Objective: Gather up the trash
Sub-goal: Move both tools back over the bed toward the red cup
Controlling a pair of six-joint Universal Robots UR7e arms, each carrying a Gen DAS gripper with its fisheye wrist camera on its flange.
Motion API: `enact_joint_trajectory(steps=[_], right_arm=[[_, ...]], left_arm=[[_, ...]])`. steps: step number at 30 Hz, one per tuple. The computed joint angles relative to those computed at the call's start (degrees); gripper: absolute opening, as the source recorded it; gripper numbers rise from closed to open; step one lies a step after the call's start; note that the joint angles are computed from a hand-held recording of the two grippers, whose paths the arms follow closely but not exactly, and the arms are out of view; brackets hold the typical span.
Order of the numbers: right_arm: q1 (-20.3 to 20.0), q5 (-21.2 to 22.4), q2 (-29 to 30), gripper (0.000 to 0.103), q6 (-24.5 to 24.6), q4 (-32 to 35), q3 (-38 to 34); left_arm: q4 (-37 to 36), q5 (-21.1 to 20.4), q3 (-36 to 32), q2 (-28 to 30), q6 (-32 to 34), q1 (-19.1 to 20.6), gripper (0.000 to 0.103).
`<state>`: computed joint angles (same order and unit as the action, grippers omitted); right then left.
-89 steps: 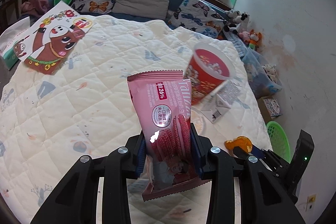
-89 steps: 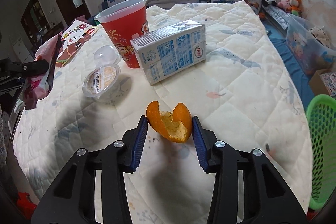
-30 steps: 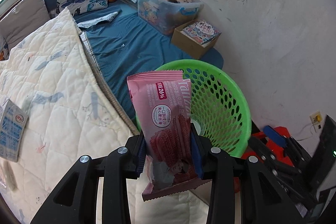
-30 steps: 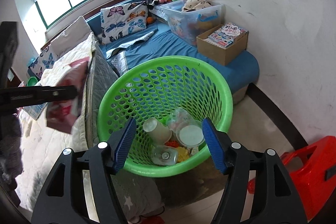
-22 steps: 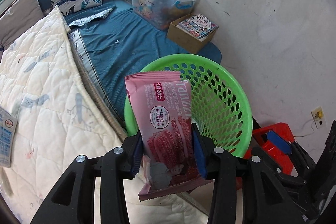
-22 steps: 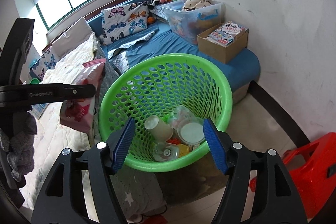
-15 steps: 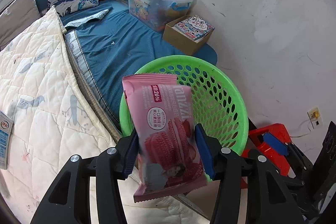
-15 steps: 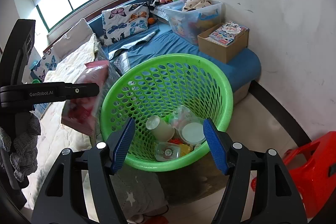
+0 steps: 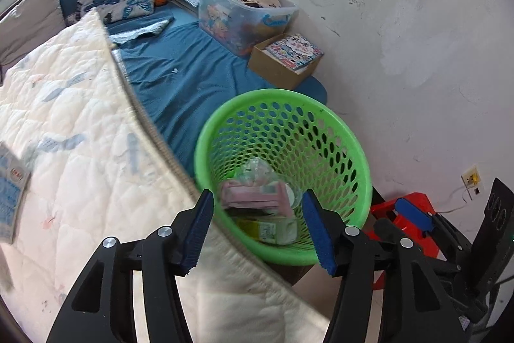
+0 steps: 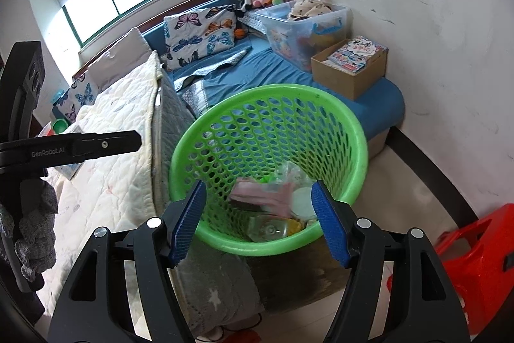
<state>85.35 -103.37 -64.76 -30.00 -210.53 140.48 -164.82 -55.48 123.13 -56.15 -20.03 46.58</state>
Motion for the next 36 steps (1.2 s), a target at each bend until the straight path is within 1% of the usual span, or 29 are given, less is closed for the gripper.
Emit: enact_joint_trajectory(steps=[4, 11, 19, 24, 26, 32, 36], right_arm=[[1.23, 0.04, 0.59, 0.070, -0.24, -0.06, 0.31], [4.43, -0.11, 2.52, 0.071, 0.00, 1.09, -0.39], [9.70, -1.38, 7.50, 0.072, -0.18, 2.20, -2.54], [12.95, -1.76, 10.60, 0.072, -0.20, 3.34, -4.26], [14.34, -2.01, 11.82, 0.074, -0.04, 4.02, -5.11], [18.52, -1.90, 16.18, 0.075, 0.25, 6.22, -7.85], [21.03, -1.27, 18.98, 0.075, 0.48, 8.04, -9.71]], left_arm=[[-0.55, 1.49, 3.97, -4.05, -1.72, -0.39, 0.056], [-0.17, 6.43, 12.31, -13.17, -5.93, -0.99, 0.056], [5.52, 12.57, 19.48, -26.59, -10.33, -0.40, 0.056], [12.43, 16.12, 22.65, -37.17, -13.60, 0.72, 0.056], [15.06, 17.00, 23.32, -40.91, -14.76, 1.26, 0.056], [24.46, 21.21, 24.35, -51.80, -18.54, 2.68, 0.056], [31.11, 23.12, 24.59, -58.52, -21.11, 3.08, 0.056]])
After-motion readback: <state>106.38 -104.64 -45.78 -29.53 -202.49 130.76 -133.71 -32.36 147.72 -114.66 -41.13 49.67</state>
